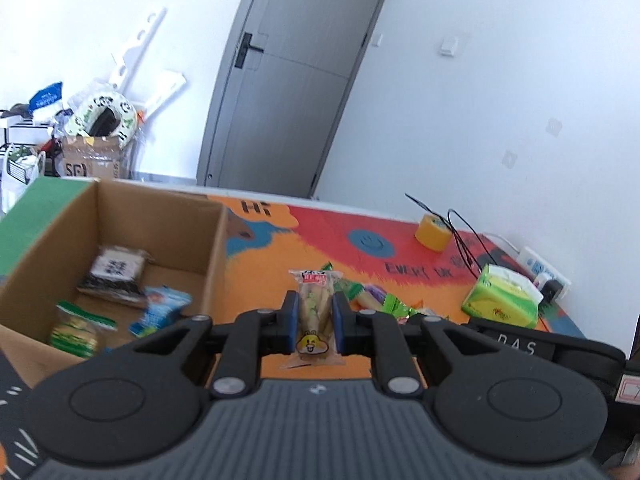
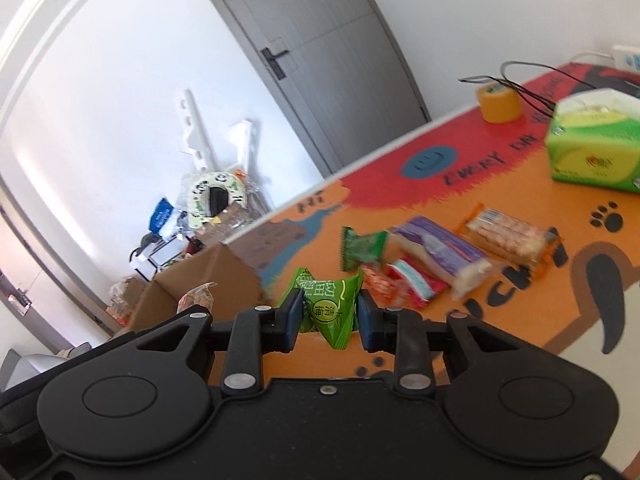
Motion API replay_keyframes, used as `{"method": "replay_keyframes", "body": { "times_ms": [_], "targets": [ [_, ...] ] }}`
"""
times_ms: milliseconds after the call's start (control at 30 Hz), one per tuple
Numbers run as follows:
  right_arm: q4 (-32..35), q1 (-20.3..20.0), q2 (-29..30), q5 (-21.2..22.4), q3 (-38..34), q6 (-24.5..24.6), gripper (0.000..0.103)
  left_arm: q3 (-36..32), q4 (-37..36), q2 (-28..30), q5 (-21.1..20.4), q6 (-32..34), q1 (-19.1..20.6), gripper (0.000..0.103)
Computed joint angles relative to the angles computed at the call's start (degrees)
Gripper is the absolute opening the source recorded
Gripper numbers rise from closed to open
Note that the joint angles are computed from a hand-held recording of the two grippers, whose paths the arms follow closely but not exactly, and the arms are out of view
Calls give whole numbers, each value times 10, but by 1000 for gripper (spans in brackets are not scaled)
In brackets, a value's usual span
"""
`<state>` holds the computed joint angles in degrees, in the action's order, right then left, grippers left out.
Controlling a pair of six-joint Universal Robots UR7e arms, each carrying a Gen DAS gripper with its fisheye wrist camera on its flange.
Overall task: Organize snacks
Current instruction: 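Carry both snacks over the cardboard box and open both tools to drop them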
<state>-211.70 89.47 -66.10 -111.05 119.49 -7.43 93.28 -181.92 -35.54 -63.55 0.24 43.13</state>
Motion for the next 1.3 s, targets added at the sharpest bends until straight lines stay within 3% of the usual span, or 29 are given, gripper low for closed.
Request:
{"method": "replay_keyframes", "body": {
  "times_ms": [633, 967, 1300],
  "targets": [
    [43, 68, 70, 2, -79, -37, 30, 17, -18, -63, 42, -6, 42, 16],
    [82, 81, 112, -4, -129, -43, 30, -4, 19, -63, 29, -18, 72, 17],
    [103, 87, 141, -13, -165, -41, 32, -3, 31, -72, 30, -18, 85, 33]
  ]
}}
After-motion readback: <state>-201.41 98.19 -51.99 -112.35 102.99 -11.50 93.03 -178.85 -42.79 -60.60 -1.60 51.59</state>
